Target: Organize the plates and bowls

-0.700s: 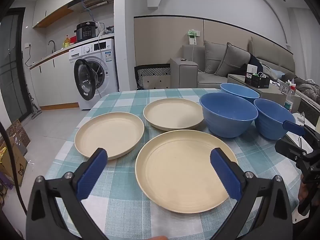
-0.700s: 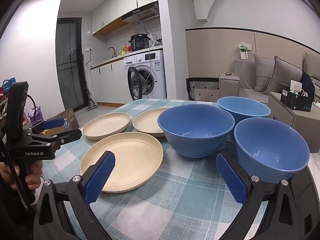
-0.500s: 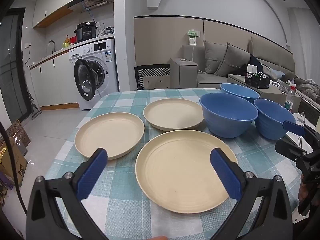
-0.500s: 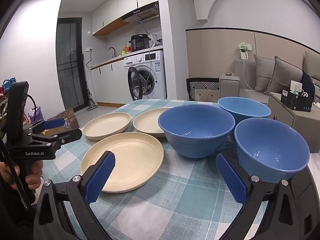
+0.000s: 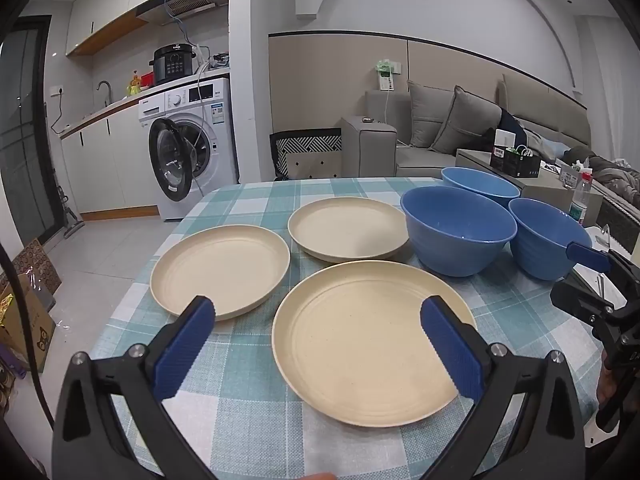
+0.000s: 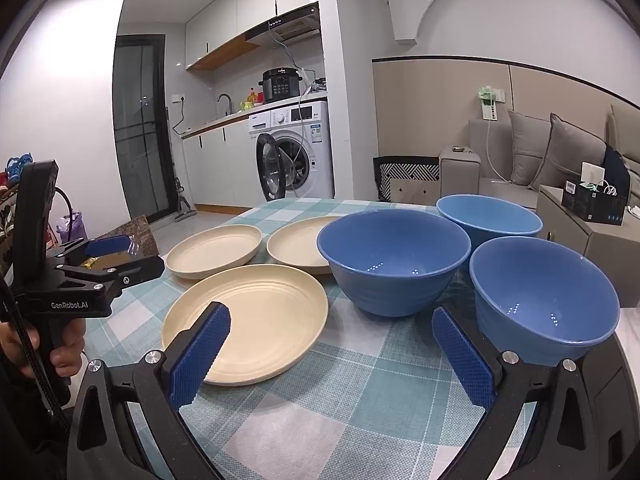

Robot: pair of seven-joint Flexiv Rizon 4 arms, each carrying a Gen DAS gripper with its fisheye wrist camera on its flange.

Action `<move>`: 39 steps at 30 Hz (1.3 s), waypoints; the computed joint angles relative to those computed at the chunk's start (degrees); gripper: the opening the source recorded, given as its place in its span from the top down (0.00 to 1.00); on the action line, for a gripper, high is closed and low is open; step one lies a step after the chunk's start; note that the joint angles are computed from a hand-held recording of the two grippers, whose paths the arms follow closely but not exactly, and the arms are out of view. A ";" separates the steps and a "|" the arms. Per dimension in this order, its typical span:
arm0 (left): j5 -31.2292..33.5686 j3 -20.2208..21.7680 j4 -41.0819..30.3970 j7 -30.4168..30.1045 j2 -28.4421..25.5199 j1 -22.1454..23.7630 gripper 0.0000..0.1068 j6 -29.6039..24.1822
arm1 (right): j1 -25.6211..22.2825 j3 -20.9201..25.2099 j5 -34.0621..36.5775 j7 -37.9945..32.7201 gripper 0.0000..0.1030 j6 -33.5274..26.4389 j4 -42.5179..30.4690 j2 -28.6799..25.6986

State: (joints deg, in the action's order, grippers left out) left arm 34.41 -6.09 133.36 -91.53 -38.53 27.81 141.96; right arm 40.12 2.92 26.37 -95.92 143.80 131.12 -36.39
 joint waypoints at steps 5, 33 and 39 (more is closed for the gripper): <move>0.09 0.06 0.01 -0.09 0.01 0.08 0.04 0.10 | 0.01 0.02 0.08 -0.08 0.00 -0.05 -0.04 0.00; 0.76 0.07 0.00 -0.54 0.50 0.54 0.04 -0.28 | 0.12 0.04 0.38 -0.42 0.00 0.06 -0.11 0.00; 0.86 0.09 0.03 -0.54 0.47 0.62 0.04 -0.24 | 0.09 0.03 0.33 -0.42 0.00 -0.02 -0.11 0.00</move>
State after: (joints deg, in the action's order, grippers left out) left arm 35.27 -6.00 133.39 -92.07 -38.06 28.44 141.71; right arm 40.21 2.96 26.70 -96.33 143.78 131.01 -36.39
